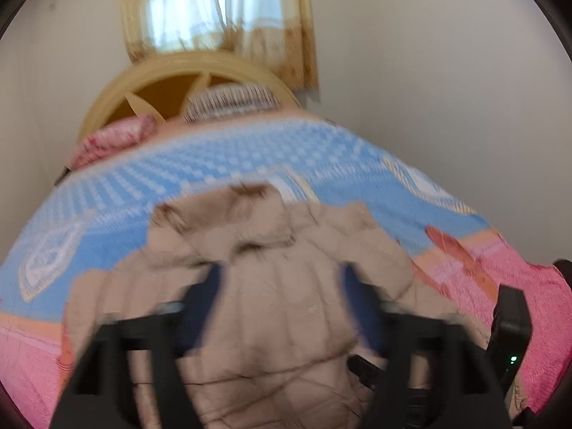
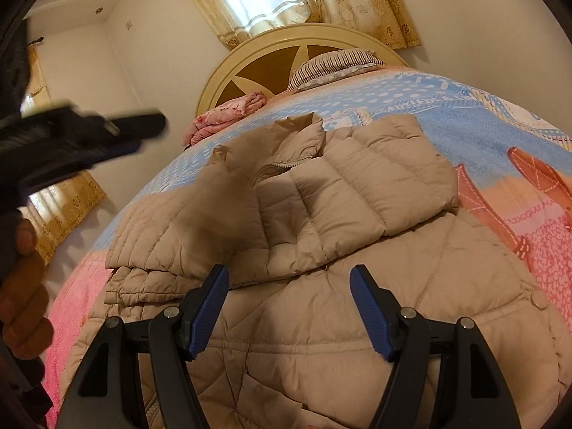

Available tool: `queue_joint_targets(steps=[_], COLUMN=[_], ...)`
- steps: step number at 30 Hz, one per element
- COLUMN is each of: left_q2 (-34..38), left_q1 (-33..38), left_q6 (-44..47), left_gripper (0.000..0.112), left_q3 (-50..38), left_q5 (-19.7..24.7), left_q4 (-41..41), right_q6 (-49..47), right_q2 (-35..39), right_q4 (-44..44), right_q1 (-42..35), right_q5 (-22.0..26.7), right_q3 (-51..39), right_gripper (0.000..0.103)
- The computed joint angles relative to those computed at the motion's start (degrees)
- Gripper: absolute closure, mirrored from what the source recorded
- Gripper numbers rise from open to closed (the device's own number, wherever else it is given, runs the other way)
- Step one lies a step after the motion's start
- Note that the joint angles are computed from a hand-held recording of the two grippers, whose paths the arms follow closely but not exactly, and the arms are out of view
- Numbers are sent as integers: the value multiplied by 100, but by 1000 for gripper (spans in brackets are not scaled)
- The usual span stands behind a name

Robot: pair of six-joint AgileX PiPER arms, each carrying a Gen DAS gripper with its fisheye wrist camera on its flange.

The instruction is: Fold large clothes

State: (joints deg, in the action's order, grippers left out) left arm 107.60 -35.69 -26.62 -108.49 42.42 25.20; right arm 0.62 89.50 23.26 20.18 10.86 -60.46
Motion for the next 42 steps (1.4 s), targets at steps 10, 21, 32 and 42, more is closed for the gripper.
queue_joint_targets(steps=[10,21,32,42], left_q2=[-79,-200,-69,1132], left_q1=[577,1730,2161,2115], left_q6=[-1996,-1735,-904,-781], left_gripper=[15,15,14,11], left_q3=[1409,2365,1464,763], left_q5=[143,-768,-881,-405], left_q4=[2799,1097,302,197], right_q6=[387,1053,1401,2502], right_q2=[-97,1358,996,773], right_q4=[-362,-1135,-2246,-3204], right_q1=[2,148,62,100], right_q5=[-23,2660,2480,2719], right_q3=[17,-2968,-2272,-2532], right_gripper=[32,46,98,48])
